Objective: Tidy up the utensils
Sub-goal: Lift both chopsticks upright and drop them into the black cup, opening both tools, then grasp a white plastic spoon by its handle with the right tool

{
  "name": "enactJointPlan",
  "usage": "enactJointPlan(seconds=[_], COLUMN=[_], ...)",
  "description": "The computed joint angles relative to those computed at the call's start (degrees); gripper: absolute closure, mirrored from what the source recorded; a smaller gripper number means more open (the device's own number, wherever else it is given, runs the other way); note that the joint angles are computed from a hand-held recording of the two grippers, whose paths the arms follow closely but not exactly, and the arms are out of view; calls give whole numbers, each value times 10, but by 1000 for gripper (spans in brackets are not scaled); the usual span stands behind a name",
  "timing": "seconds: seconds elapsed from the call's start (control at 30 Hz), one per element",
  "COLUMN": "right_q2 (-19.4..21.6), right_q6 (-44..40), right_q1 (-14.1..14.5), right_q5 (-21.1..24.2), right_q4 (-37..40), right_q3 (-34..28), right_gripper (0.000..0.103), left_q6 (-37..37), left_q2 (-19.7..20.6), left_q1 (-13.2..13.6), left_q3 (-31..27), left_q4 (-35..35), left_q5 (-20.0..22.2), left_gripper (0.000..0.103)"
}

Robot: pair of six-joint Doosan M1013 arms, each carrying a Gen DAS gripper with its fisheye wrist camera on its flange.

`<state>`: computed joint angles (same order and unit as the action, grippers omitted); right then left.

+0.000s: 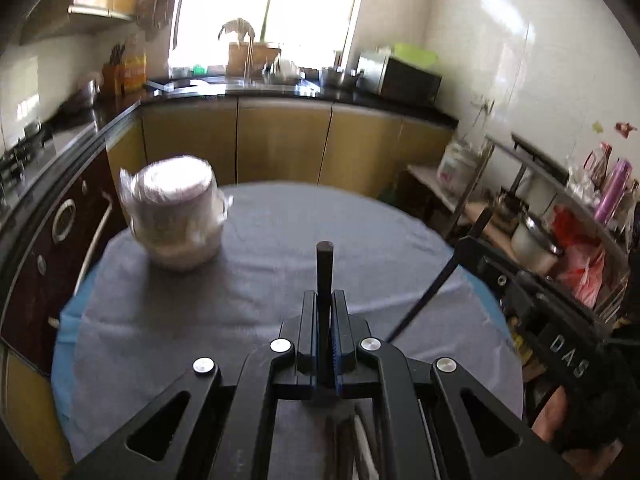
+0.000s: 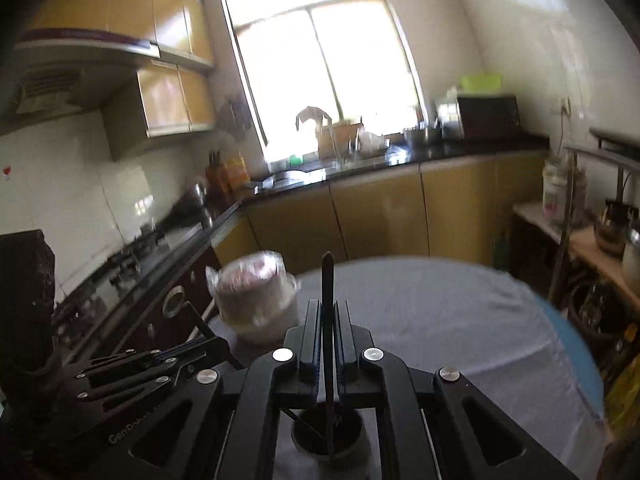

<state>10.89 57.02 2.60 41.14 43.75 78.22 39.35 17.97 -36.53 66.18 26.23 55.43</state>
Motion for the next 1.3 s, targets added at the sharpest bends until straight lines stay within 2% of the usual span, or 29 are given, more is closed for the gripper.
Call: enactJointPlan(seconds=[0.1, 0.17, 0.2, 0.23, 0.3, 0.37, 0.43, 0.67, 0.77, 0.83, 1.13, 1.2, 1.23, 1.27, 1.3], right_q2=[4, 0, -6, -11, -22, -32, -39, -29, -18, -14, -15, -17, -18, -18, -19], right_q6=[2, -10, -22, -32, -52, -65, -63, -30, -23, -19, -22, -22, -24, -27, -28], right_q1=[-13, -23, -29, -35, -47, -59, -71, -102, -99, -91, -66, -61, -58, -55, -54], right_q5=[40, 54, 54, 54, 62, 75, 92, 189, 230, 238, 231, 221, 214, 212, 209], right_q4=[14, 27, 38, 48, 65, 68, 62, 64, 59, 57, 12, -5, -17, -23, -29], right_q3=[3, 14, 25, 34, 54, 77, 100, 149, 156, 164, 185, 190, 192, 192, 193], right_gripper=[95, 85, 82, 78, 74, 69, 69, 69, 69, 69, 69, 75, 87, 93, 94], left_q6=[6, -9, -22, -39, -74, -103, -127, -188, -187, -192, -152, -147, -144, -143, -138], left_q2=[-10, -24, -31, -39, -58, -72, -81, -93, -92, -94, -93, -93, -93, -93, -93], left_q1=[-2, -11, -17, -23, -36, -46, -52, -78, -89, -97, -121, -122, -122, -122, -121], left_q3=[17, 39, 51, 63, 96, 125, 148, 221, 233, 241, 242, 244, 246, 247, 248], left_q4=[-20, -1, 15, 33, 69, 79, 78, 9, -11, -17, 11, 9, 7, 5, -1], left_q5=[4, 3, 1, -2, -8, -3, 1, 23, 24, 16, -13, -18, -24, -29, -35], left_gripper=[90, 72, 55, 46, 45, 45, 45, 45, 45, 45, 45, 46, 50, 53, 58])
